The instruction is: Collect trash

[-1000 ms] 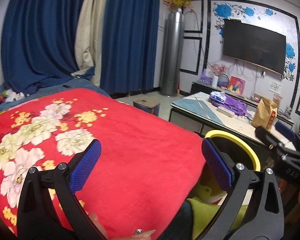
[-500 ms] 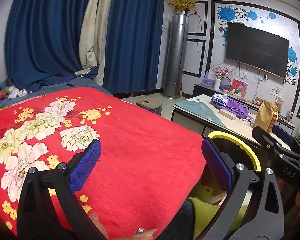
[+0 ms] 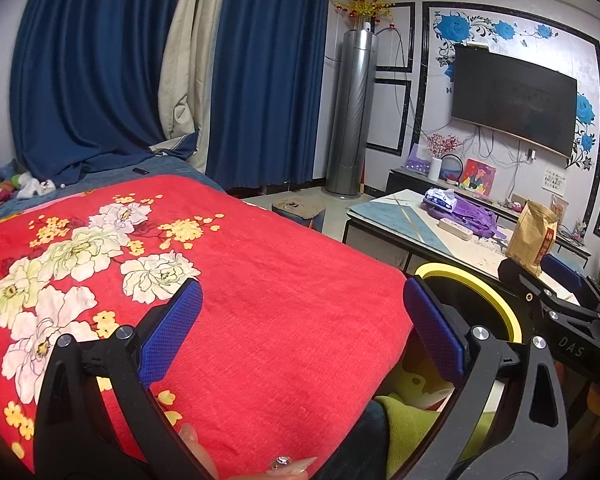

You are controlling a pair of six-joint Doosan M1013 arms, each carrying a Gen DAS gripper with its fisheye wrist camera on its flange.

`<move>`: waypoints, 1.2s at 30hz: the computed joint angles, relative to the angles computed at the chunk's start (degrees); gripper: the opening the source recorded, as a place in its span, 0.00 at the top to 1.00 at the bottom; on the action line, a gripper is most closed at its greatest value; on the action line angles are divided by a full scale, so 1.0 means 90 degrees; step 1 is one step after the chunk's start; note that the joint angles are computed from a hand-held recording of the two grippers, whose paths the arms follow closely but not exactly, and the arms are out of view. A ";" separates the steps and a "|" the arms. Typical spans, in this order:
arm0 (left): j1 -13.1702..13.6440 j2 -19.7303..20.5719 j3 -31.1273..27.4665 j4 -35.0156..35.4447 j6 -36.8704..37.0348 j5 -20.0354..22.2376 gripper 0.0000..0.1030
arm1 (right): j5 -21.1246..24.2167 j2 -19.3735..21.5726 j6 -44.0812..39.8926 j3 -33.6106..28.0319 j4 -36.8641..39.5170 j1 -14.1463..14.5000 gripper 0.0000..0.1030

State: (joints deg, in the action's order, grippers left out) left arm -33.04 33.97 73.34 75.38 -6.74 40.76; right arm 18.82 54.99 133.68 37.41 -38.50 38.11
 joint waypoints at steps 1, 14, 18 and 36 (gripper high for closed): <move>0.0002 -0.0007 0.0008 -0.0006 0.0006 -0.0005 0.10 | 0.0020 0.0008 -0.0010 -0.0008 0.0016 0.0002 0.06; 0.0010 -0.0010 0.0007 0.0076 -0.0085 -0.0012 0.10 | 0.0002 0.0005 0.0011 0.0017 0.0005 -0.0002 0.06; 0.0010 -0.0011 0.0012 0.0081 -0.0087 -0.0015 0.10 | -0.0005 0.0005 0.0022 0.0021 -0.0009 -0.0001 0.06; 0.0007 -0.0012 0.0018 0.0088 -0.0100 -0.0018 0.10 | -0.0001 0.0004 0.0019 0.0021 -0.0002 0.0000 0.06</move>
